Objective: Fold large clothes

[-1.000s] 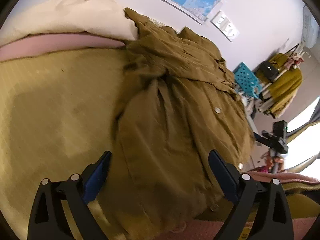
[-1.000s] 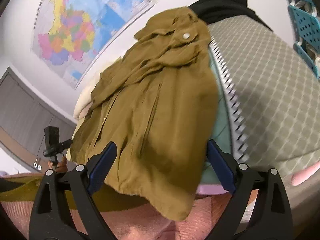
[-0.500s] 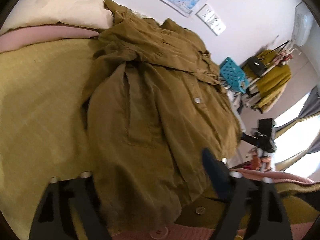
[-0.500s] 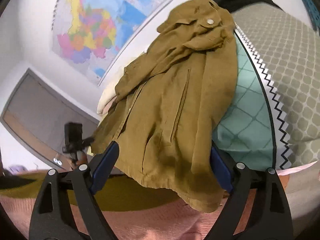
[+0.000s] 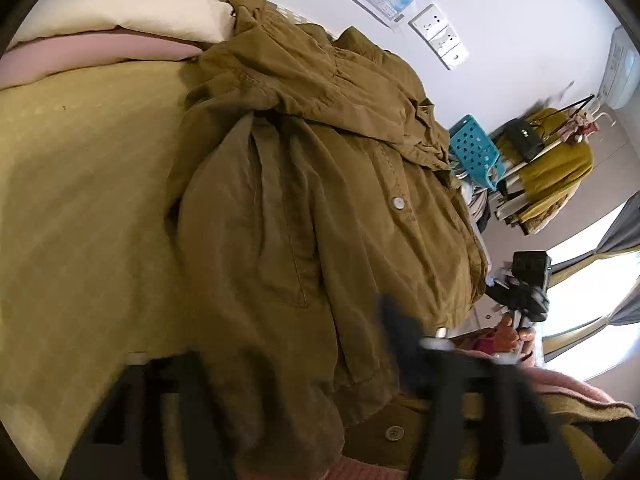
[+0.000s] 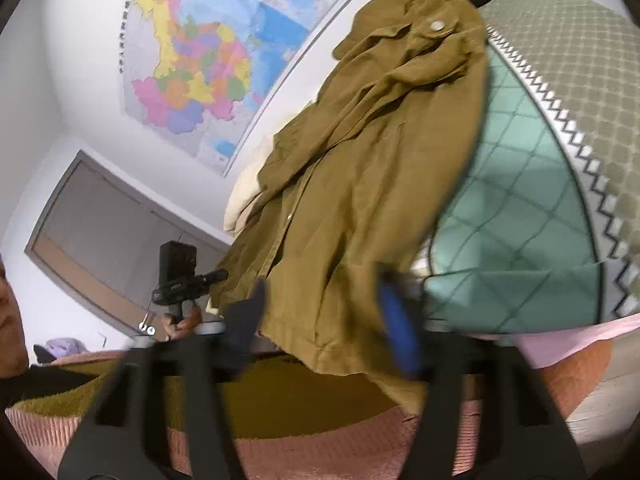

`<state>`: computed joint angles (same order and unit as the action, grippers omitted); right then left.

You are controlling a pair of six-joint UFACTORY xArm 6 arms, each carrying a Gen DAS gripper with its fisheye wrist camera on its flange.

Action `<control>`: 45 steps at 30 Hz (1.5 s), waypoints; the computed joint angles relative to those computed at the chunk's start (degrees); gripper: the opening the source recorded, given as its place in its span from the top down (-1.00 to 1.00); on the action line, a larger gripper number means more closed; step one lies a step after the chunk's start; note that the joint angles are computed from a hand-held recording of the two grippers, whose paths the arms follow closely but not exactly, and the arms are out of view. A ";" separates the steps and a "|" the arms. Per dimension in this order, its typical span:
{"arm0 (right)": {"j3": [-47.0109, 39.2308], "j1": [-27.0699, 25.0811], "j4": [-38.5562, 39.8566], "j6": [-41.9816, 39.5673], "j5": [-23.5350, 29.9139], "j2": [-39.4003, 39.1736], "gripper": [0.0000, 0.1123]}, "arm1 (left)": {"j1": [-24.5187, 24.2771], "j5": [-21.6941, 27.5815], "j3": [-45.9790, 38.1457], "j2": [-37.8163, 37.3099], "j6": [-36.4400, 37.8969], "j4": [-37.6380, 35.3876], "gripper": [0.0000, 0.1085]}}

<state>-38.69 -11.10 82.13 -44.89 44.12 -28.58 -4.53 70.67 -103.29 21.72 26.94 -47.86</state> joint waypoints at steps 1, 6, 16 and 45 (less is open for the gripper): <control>0.64 -0.90 1.81 -0.71 0.04 -1.03 0.80 | 0.36 0.41 0.32 -0.33 0.67 -1.73 0.64; 3.36 0.00 -4.83 4.50 -6.42 -5.63 -0.36 | 0.02 -0.16 1.43 -1.79 0.90 0.50 0.26; 7.72 2.36 -8.89 9.77 -8.05 -6.07 -0.17 | -0.76 1.49 1.33 -0.29 3.49 -1.37 -0.27; 6.11 -7.10 23.20 -14.80 4.12 -20.93 0.93 | 2.83 -2.11 5.18 -9.29 5.14 -11.68 0.73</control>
<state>-32.58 -18.20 105.33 -59.70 48.24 -49.51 -1.70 68.56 -98.11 12.43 32.08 -59.54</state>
